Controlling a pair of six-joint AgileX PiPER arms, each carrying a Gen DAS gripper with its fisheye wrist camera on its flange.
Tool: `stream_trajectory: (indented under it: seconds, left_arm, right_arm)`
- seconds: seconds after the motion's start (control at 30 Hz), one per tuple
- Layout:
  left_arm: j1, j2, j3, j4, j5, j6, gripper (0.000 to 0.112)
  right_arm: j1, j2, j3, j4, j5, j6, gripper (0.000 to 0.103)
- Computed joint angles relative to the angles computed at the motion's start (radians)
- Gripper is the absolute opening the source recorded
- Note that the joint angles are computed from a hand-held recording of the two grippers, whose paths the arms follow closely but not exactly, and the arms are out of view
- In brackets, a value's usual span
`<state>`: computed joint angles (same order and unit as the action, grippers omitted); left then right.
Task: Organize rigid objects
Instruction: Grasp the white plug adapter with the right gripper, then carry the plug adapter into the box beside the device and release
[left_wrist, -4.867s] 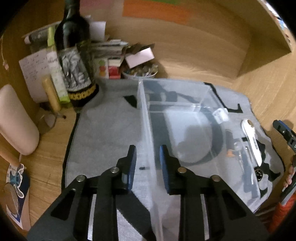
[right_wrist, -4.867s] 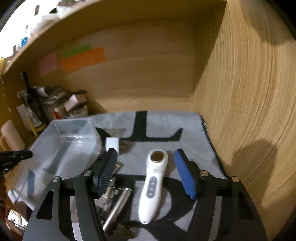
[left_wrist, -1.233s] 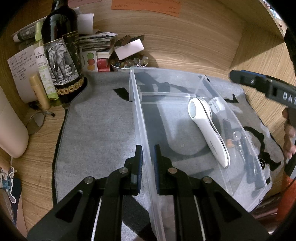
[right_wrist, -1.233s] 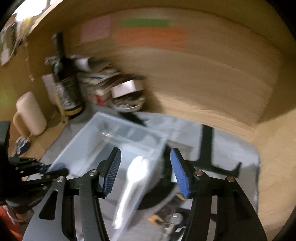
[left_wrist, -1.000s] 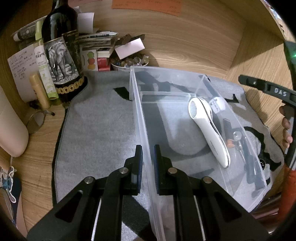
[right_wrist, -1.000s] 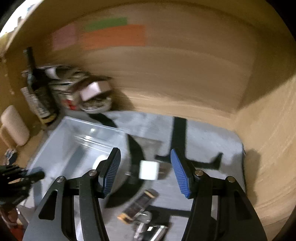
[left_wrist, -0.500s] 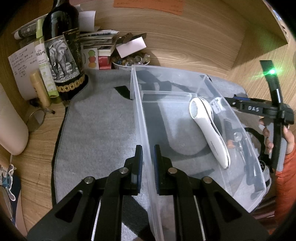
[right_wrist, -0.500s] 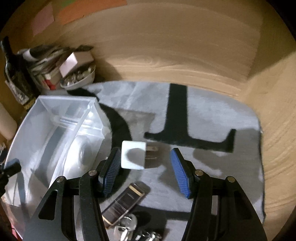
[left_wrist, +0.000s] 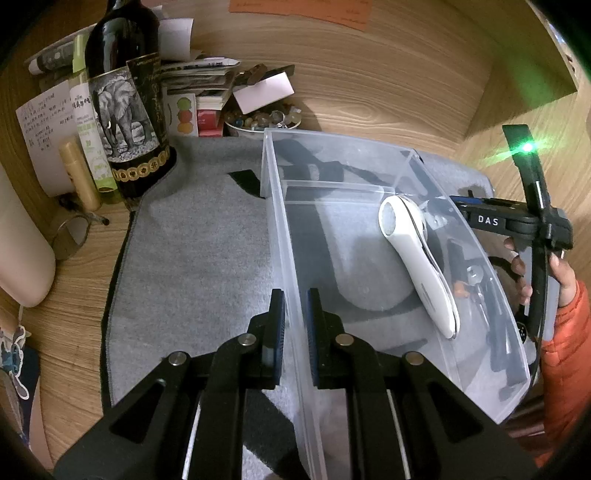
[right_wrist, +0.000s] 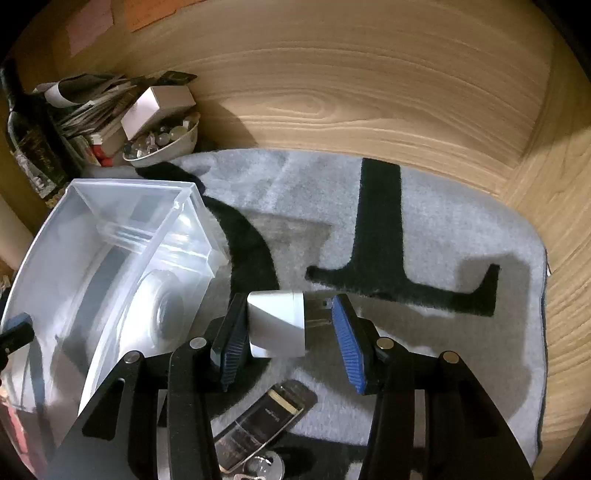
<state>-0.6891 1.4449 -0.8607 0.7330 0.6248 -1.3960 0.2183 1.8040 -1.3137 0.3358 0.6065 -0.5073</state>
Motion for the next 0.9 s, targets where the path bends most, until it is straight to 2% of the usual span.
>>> stream_trajectory:
  seconds: [0.5,0.73,0.9]
  left_arm:
    - [0.003,0.011,-0.007,0.008,0.0,-0.009,0.011]
    - [0.003,0.011,-0.007,0.008,0.0,-0.01,0.011]
    - [0.004,0.015,-0.01,0.01,-0.001,-0.007,0.011]
  right_arm:
    - [0.017,-0.211,0.103,0.065,-0.048,-0.074,0.043]
    - [0.068,-0.303,0.139,0.112,-0.062,-0.125,0.043]
    - [0.136,-0.331,0.168,0.088,-0.088,-0.116,0.043]
